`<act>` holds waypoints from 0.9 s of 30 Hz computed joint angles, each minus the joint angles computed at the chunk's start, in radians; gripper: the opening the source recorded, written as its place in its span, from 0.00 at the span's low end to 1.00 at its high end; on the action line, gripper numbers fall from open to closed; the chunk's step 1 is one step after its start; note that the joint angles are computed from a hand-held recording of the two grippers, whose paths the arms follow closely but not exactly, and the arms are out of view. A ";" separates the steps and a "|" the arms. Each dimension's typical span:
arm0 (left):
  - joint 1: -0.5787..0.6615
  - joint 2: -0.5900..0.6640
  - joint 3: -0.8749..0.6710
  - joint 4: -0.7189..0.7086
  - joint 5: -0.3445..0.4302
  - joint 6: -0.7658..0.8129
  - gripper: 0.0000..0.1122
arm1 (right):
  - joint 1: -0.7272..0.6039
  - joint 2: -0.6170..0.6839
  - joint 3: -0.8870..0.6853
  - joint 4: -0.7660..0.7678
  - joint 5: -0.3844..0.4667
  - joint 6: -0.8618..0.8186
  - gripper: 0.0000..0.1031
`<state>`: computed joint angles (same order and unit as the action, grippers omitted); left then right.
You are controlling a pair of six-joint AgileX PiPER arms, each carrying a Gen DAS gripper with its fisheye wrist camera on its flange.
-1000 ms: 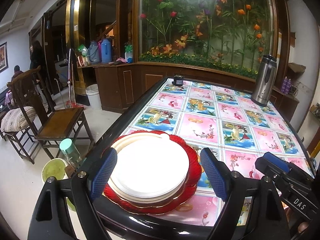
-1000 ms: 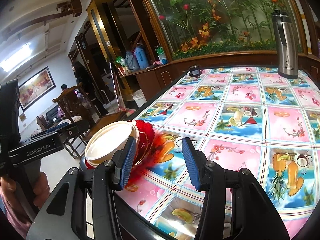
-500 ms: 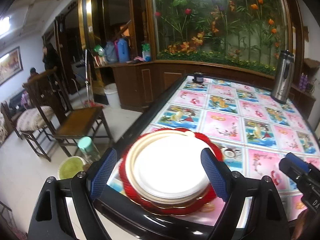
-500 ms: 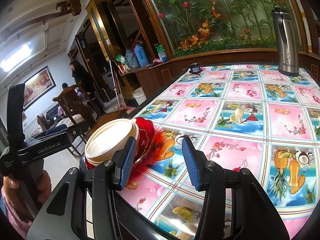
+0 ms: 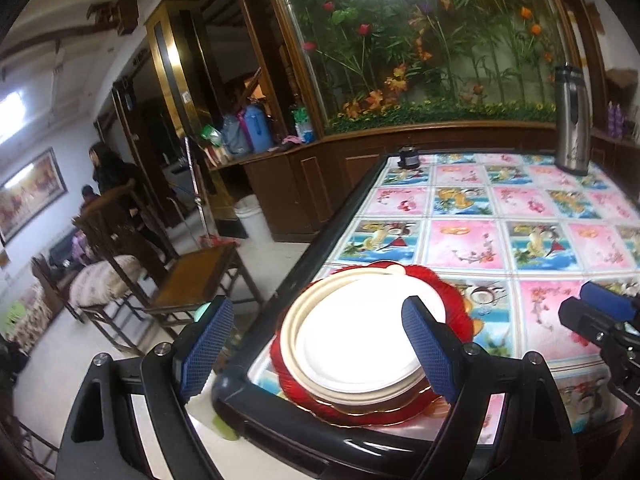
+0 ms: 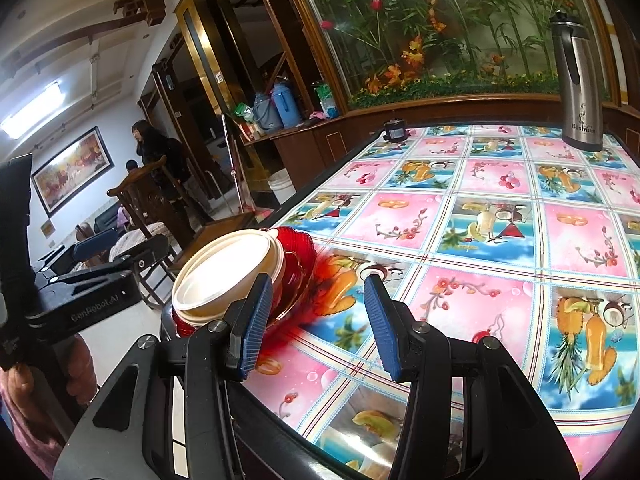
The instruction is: Organize plates and bowls
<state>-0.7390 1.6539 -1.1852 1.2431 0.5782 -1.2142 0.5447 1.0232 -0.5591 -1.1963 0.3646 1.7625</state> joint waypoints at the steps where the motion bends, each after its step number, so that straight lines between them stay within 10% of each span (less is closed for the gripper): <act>1: 0.000 -0.003 0.000 -0.011 -0.003 0.013 0.77 | 0.000 0.000 0.000 -0.003 0.000 0.004 0.47; 27: 0.071 -0.011 -0.017 -0.253 -0.064 0.181 0.77 | 0.041 0.056 -0.031 0.009 0.001 -0.010 0.47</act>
